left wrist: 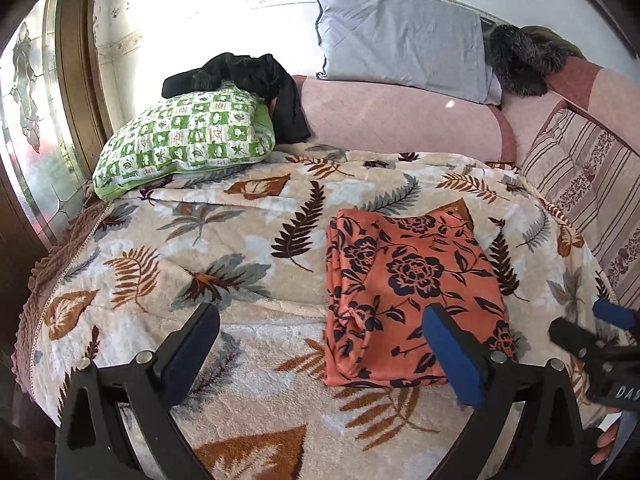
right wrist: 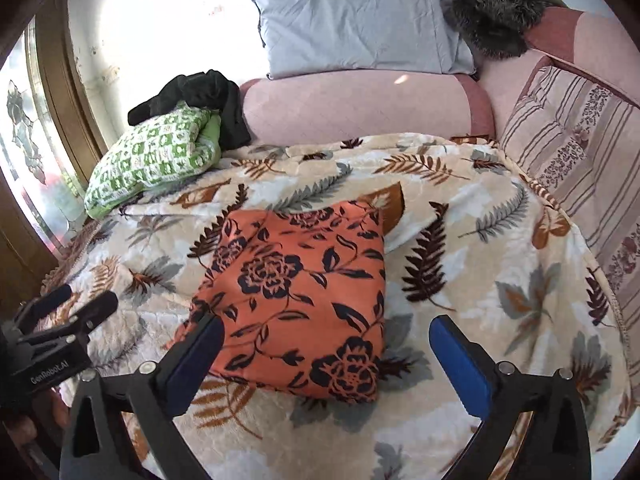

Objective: Fold small clothes

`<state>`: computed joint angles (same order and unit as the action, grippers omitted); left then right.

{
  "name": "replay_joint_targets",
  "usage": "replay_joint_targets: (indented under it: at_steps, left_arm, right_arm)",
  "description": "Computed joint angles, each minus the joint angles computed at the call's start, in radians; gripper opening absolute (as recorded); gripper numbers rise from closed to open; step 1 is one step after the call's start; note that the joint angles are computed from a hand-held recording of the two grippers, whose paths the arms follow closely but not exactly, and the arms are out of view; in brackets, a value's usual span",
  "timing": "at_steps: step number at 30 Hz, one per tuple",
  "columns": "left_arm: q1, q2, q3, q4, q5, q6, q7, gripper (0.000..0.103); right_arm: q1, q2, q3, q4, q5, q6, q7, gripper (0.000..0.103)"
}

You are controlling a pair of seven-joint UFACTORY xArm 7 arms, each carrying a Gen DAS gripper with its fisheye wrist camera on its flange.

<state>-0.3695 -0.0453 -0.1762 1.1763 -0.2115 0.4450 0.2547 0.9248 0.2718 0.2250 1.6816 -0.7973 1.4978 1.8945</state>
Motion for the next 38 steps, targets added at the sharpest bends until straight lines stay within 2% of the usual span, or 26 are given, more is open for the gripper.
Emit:
replay_joint_targets:
  at_steps: [2,5,11,14,18,27,32,38]
  left_arm:
    - [-0.008,-0.021,0.003,-0.008,-0.071,0.031,0.047,0.101]
    - [-0.018,-0.061,0.0,-0.039,-0.083,0.017,0.048,0.101]
    - [-0.021,-0.105,-0.009,-0.049,-0.004,0.024,-0.023,0.101]
    - [-0.024,-0.121,-0.006,-0.068,0.013,-0.006,-0.031,0.101]
    - [-0.012,-0.13,-0.018,-0.083,0.099,-0.032,-0.081,0.101]
    - [-0.019,-0.114,-0.011,-0.063,0.118,-0.014,-0.101,0.101]
    - [-0.027,-0.103,-0.009,-0.057,0.105,-0.01,-0.078,0.101]
    - [-0.033,-0.09,-0.009,-0.043,0.093,-0.014,-0.063,0.101]
  right_arm:
    - [0.007,-0.019,0.017,-0.04,0.036,-0.013,0.028,0.103]
    - [0.037,-0.013,0.032,-0.026,0.031,0.022,0.064,0.103]
    - [0.09,0.016,0.031,0.053,0.007,0.109,0.07,0.103]
    - [0.103,0.017,0.026,0.064,0.0,0.12,0.084,0.103]
    - [0.11,0.039,0.018,0.089,0.003,0.117,0.075,0.103]
    - [0.131,0.071,-0.008,0.14,0.004,0.126,0.035,0.103]
    - [0.136,0.077,-0.015,0.151,0.008,0.128,0.028,0.103]
    - [0.12,0.057,-0.014,0.122,0.015,0.106,0.015,0.103]
